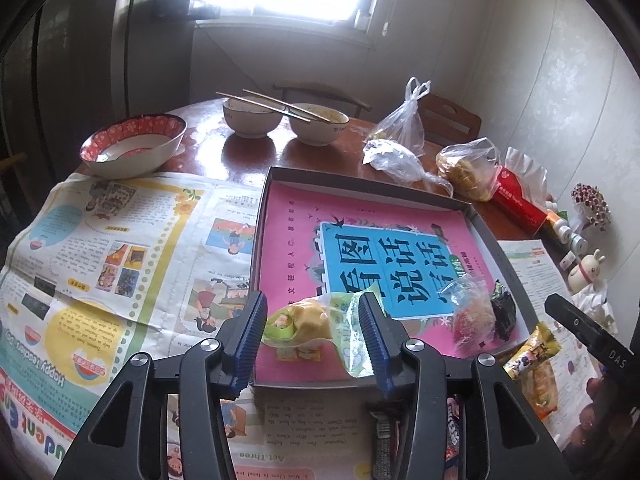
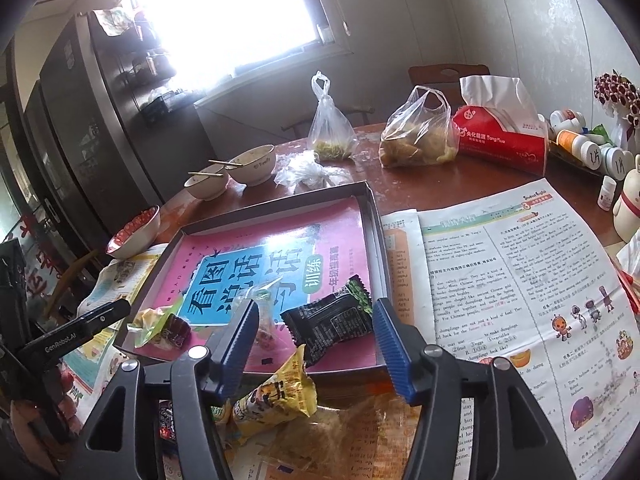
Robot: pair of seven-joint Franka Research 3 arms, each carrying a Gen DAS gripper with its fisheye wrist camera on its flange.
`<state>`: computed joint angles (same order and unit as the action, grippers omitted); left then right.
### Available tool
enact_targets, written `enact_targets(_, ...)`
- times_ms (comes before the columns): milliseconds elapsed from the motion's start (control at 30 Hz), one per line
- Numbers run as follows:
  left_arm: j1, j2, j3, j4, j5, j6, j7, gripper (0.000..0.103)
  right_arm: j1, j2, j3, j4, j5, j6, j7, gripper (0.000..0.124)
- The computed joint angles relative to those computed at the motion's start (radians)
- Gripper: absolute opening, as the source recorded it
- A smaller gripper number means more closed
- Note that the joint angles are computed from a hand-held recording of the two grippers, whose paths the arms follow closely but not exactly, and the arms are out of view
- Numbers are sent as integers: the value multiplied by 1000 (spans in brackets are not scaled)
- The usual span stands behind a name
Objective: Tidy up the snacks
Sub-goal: 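Open the right tool to drop the pea packet while the left tool releases the yellow cake in the tray, then withdraw both tools from the tray toward the remaining snacks beside it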
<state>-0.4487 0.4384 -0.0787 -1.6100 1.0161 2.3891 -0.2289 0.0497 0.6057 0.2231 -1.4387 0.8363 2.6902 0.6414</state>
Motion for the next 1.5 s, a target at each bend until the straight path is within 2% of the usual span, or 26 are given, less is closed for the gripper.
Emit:
enact_targets(333, -16, -14, -9, 8, 22, -10, 16, 56, -13, -28, 13, -30, 39, 9, -40, 64)
enact_targets(533, -28, -19, -13, 17, 40, -12, 17, 62, -22, -58, 19, -61, 85, 14, -86, 66)
enact_targets(900, -55, -15, -20, 50, 56, -29, 38, 68, -29, -114, 14, -112, 186, 9, -184, 72)
enact_targets(1500, -84, 7, -26, 96, 37, -9, 104, 69, -16, -199, -25, -187, 329, -3, -320, 78)
